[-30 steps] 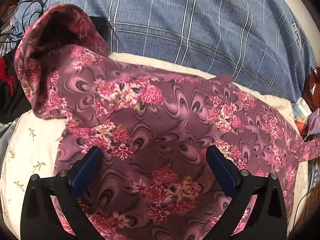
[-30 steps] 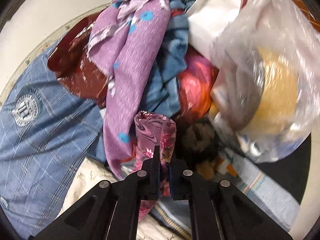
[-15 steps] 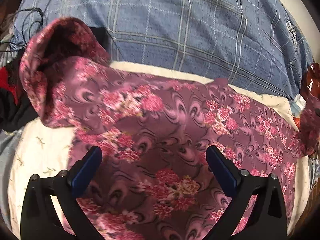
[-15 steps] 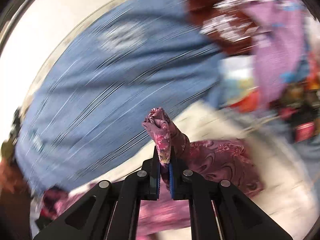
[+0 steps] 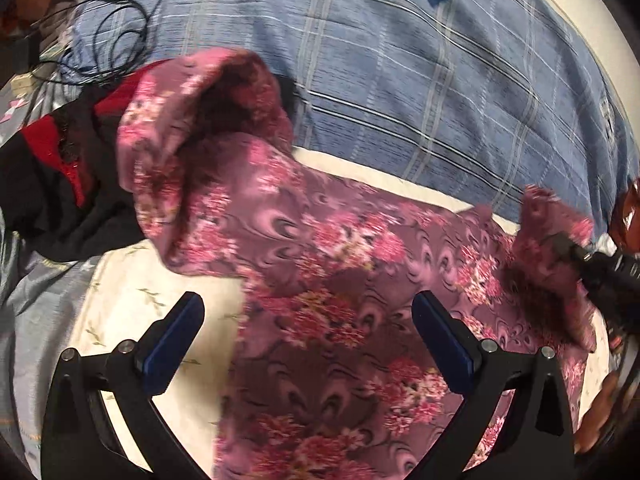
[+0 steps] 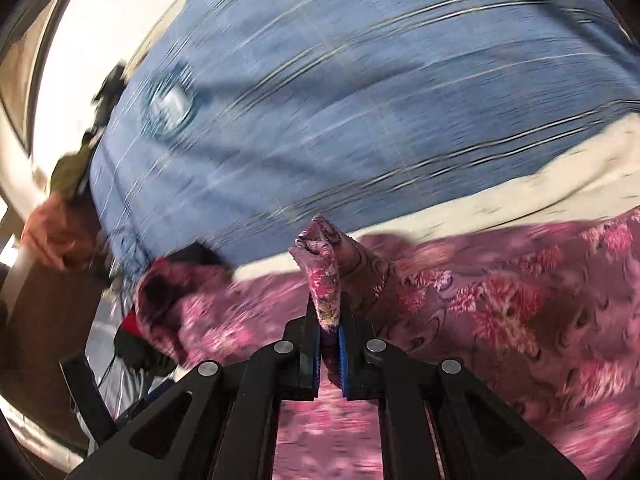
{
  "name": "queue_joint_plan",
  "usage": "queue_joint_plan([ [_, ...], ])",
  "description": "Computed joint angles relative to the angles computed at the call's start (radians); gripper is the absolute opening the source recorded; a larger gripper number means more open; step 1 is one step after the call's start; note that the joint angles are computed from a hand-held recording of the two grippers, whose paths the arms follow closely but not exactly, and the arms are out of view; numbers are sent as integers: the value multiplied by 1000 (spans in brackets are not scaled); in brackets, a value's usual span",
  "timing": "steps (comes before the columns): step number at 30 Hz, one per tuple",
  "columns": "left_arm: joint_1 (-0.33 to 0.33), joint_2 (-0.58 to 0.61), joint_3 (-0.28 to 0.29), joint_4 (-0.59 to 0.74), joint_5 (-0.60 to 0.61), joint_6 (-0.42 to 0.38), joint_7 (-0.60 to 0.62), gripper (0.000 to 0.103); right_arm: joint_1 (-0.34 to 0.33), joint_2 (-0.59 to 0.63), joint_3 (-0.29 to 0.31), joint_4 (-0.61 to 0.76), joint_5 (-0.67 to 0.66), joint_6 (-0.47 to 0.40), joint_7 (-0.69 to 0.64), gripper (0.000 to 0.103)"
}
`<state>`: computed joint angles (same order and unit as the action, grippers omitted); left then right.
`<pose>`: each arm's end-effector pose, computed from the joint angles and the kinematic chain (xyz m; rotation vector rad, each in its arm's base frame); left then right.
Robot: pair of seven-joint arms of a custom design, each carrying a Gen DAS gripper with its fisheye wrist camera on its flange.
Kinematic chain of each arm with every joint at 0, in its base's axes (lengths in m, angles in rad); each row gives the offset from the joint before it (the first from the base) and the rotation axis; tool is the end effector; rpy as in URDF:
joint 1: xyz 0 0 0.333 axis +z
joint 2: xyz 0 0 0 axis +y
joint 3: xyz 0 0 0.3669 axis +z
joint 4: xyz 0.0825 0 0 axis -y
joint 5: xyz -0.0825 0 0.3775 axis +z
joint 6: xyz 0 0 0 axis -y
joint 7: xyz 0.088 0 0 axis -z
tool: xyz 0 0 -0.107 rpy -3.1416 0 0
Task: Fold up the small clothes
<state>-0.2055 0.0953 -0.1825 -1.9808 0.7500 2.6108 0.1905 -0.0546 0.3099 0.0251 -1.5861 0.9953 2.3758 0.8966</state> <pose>0.5646 -0.2426 0.5287 -2.1747 1.3737 -0.7501 0.7034 -0.0144 0.5653 -1.5963 1.5050 -0.0448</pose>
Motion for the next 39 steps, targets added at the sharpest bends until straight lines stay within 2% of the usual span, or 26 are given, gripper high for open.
queue_joint_plan([
  [4, 15, -31, 9, -36, 5, 14, -31, 103, 38, -15, 16, -29, -26, -9, -9, 6],
  [9, 35, -55, 14, -71, 6, 47, -73, 103, 99, -9, 25, -55, -75, 22, 12, 7],
  [12, 45, -53, 12, -76, -12, 64, -72, 103, 118, 1, 26, -65, -97, 37, 27, 12],
  [14, 48, -46, 10, -73, -35, 74, -55, 103, 120, 22, 22, -54, -118, -3, 69, 19],
  [16, 51, -32, 6, -67, -83, 92, -11, 103, 114, 38, 15, -39, -144, -58, 111, 19],
  [18, 53, -20, 1, -63, -132, 116, 33, 103, 86, 30, 18, -36, -119, -100, 93, 20],
  [20, 57, -1, -8, -57, -211, 153, 99, 103, 63, 15, 12, -31, -106, -141, 76, 36],
  [21, 62, 13, -20, -51, -280, 175, 156, 103, 45, 2, 9, -32, -90, -166, 57, 38],
  [24, 70, 42, -48, -38, -411, 217, 273, 103, -12, -61, -16, -73, -33, -221, -29, 41],
  [27, 46, 75, -51, 15, -418, 152, 311, 103, -58, -114, -67, -131, 0, -223, -47, 42],
  [29, 42, 102, -62, 46, -455, 128, 349, 103, -90, -133, -98, -167, 29, -228, -11, 48],
  [32, 44, 141, -74, 72, -511, 175, 372, 103, -145, -143, -135, -227, 94, -248, 36, 51],
  [34, 7, 155, -36, 76, -444, 228, 293, 101, -178, -119, -147, -237, 150, -281, 80, 51],
  [35, -24, 157, -2, 79, -377, 242, 229, 86, -195, -104, -148, -238, 198, -297, 99, 51],
  [36, -38, 160, 13, 86, -332, 249, 197, 66, -214, -86, -145, -235, 256, -314, 119, 51],
  [37, -30, 167, 4, 93, -322, 259, 204, 54, -231, -70, -140, -233, 321, -325, 129, 52],
  [38, -25, 172, -3, 98, -316, 265, 209, 31, -246, -53, -132, -228, 389, -333, 128, 57],
  [39, -22, 174, -6, 99, -310, 269, 207, 19, -259, -30, -122, -215, 454, -339, 132, 61],
])
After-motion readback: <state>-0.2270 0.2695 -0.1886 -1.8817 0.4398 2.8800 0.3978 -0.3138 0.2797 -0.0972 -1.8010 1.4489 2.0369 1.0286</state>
